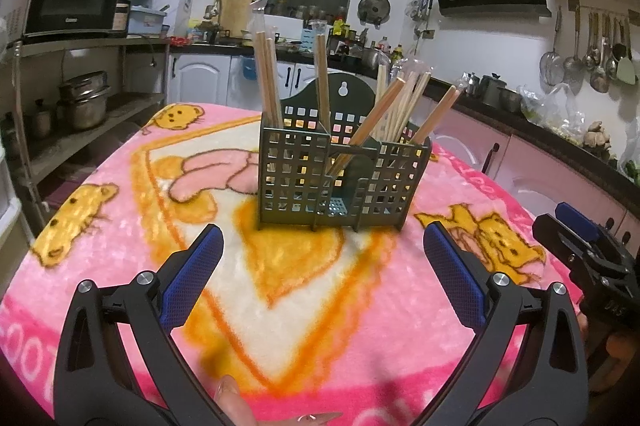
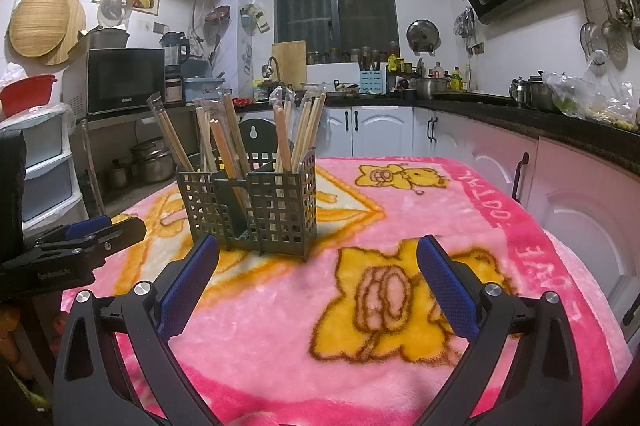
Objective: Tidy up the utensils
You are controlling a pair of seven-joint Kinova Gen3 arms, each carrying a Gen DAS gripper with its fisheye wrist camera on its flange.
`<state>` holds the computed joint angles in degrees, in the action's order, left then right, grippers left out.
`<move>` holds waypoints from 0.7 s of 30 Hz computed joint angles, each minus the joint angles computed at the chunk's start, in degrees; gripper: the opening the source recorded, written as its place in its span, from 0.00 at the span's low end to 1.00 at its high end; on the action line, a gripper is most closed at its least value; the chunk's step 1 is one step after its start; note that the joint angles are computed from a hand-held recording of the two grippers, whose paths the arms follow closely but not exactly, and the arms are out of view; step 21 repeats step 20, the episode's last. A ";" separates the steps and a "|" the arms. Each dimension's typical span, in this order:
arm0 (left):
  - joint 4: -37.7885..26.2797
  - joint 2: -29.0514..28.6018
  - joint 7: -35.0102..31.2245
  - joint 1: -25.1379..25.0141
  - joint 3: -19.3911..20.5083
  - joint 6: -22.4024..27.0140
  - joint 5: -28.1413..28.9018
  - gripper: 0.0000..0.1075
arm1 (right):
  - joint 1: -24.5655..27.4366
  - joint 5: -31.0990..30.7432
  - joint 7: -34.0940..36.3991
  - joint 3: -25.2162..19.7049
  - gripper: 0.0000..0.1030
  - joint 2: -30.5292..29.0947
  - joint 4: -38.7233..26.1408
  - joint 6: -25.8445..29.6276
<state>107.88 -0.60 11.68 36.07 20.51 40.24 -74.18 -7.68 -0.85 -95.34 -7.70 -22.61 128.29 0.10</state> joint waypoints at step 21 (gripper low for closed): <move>-17.13 8.00 -30.10 -19.40 7.01 20.69 25.92 0.86 | 9.36 6.96 -4.54 5.87 0.94 16.11 -23.14 29.86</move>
